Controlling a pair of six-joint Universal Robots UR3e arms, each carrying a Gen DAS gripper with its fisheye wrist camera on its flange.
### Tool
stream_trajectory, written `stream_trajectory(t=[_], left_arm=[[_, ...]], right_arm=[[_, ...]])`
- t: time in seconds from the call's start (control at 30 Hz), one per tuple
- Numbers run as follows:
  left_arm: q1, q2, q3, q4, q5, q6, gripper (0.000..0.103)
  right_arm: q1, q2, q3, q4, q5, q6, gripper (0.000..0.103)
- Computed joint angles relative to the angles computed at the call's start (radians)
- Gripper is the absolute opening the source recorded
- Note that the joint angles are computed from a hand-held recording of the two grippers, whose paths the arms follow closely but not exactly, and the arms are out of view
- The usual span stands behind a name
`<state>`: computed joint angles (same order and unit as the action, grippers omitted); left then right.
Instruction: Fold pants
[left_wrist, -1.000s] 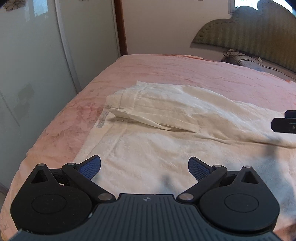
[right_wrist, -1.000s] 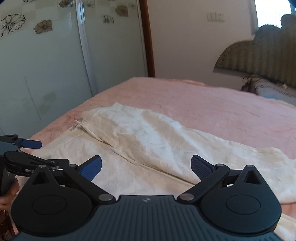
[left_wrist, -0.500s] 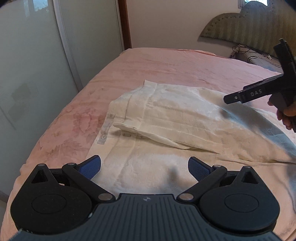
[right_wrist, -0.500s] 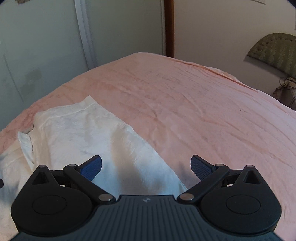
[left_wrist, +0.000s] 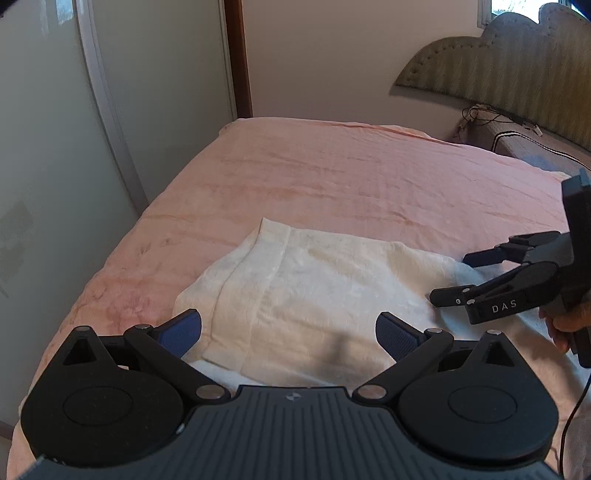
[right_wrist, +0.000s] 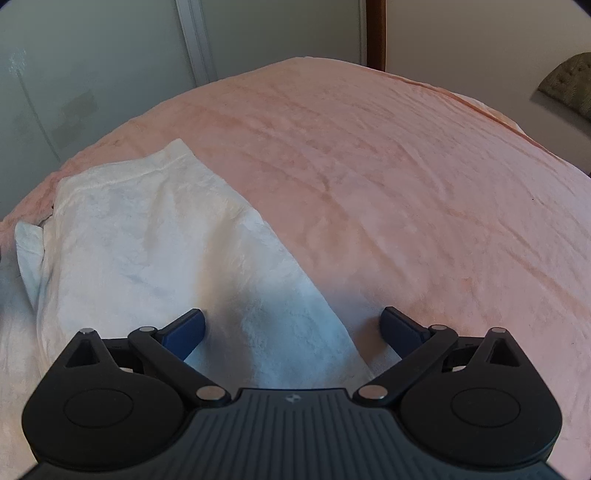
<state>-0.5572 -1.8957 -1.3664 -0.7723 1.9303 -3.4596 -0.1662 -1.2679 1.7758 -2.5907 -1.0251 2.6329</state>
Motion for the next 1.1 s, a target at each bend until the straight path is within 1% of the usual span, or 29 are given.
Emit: stream_trajectory(t=[0.03,0.07,0.1,0.13,0.17,0.2,0.23,0.27,0.3,0.33,0.4,0.47,0.5,0.57,0.6,0.63,0.67,0.7,0.73,0.77,0.8,0.87,0.9,0.93,0.97,1.0,1.03,1.1], left_arm=[[0.012,-0.03,0.051,-0.029,-0.019,-0.009,0.102],[0.026,-0.057,0.092,-0.046,-0.045,-0.019,0.102],[0.044,-0.084,0.131,-0.058,-0.079,-0.025,0.102],[0.061,-0.115,0.177,-0.081,-0.111,-0.033,0.102],[0.077,-0.143,0.221,-0.103,-0.142,-0.045,0.101],[0.101,-0.172,0.261,-0.121,-0.187,-0.058,0.099],[0.125,-0.194,0.294,-0.139,-0.234,-0.077,0.099],[0.153,-0.209,0.316,-0.151,-0.293,-0.096,0.099],[0.188,-0.219,0.326,-0.155,-0.37,-0.118,0.099],[0.221,-0.225,0.328,-0.154,-0.444,-0.146,0.099],[0.283,-0.227,0.3,-0.114,-0.571,-0.209,0.099],[0.324,-0.22,0.258,-0.06,-0.637,-0.272,0.101],[0.337,-0.225,0.258,-0.051,-0.653,-0.282,0.1],[0.345,-0.241,0.288,-0.074,-0.64,-0.292,0.099],[0.349,-0.236,0.274,-0.058,-0.637,-0.294,0.098],[0.353,-0.223,0.244,-0.031,-0.639,-0.289,0.092],[0.355,-0.205,0.215,-0.021,-0.639,-0.279,0.078],[0.354,-0.181,0.188,-0.029,-0.634,-0.263,0.053],[0.349,-0.158,0.168,-0.052,-0.616,-0.24,0.039],[0.344,-0.126,0.13,-0.056,-0.598,-0.223,0.01],[0.34,-0.073,0.051,-0.017,-0.582,-0.221,0.004],[0.311,0.045,-0.107,0.078,-0.509,-0.2,0.004],[0.29,0.108,-0.178,0.112,-0.462,-0.176,0.004],[0.274,0.171,-0.249,0.149,-0.43,-0.163,0.004],[0.264,0.232,-0.317,0.182,-0.415,-0.148,0.004],[0.256,0.288,-0.374,0.205,-0.406,-0.134,0.004],[0.247,0.34,-0.424,0.218,-0.396,-0.127,0.004],[0.239,0.423,-0.495,0.214,-0.391,-0.123,0.004]], right_arm=[[-0.021,-0.009,0.006,0.011,0.034,-0.001,0.069],[-0.043,-0.012,0.0,0.044,0.076,-0.005,0.058],[-0.063,-0.016,-0.017,0.105,0.117,-0.015,0.04],[-0.071,-0.018,-0.024,0.132,0.133,-0.021,0.032],[-0.072,-0.027,-0.018,0.138,0.136,-0.036,0.029],[-0.068,-0.041,0.001,0.122,0.131,-0.046,0.024],[-0.058,-0.065,0.035,0.08,0.117,-0.044,0.021],[-0.045,-0.095,0.08,0.02,0.099,-0.044,0.018],[-0.016,-0.145,0.157,-0.088,0.055,-0.059,0.014],[0.027,-0.193,0.243,-0.221,-0.011,-0.09,0.013],[0.113,-0.285,0.396,-0.422,-0.11,-0.19,0.012],[0.214,-0.35,0.531,-0.601,-0.213,-0.296,0.012],[0.253,-0.37,0.587,-0.675,-0.246,-0.344,0.012],[0.322,-0.387,0.675,-0.793,-0.307,-0.418,0.012],[0.359,-0.368,0.711,-0.872,-0.35,-0.457,0.012],[0.38,-0.354,0.742,-0.929,-0.371,-0.494,0.012],[0.391,-0.35,0.764,-0.955,-0.378,-0.51,0.012],[0.392,-0.355,0.772,-0.951,-0.377,-0.499,0.011],[0.384,-0.363,0.775,-0.94,-0.369,-0.482,0.011],[0.379,-0.37,0.782,-0.946,-0.364,-0.465,0.011],[0.368,-0.393,0.79,-0.93,-0.356,-0.443,0.012],[0.345,-0.445,0.809,-0.907,-0.329,-0.409,0.013],[0.347,-0.454,0.818,-0.918,-0.336,-0.389,0.02],[0.345,-0.478,0.815,-0.887,-0.34,-0.376,0.029],[0.333,-0.506,0.816,-0.862,-0.33,-0.364,0.034],[0.323,-0.525,0.812,-0.841,-0.322,-0.345,0.048],[0.307,-0.554,0.8,-0.789,-0.304,-0.326,0.058],[0.256,-0.655,0.753,-0.568,-0.22,-0.306,0.056]])
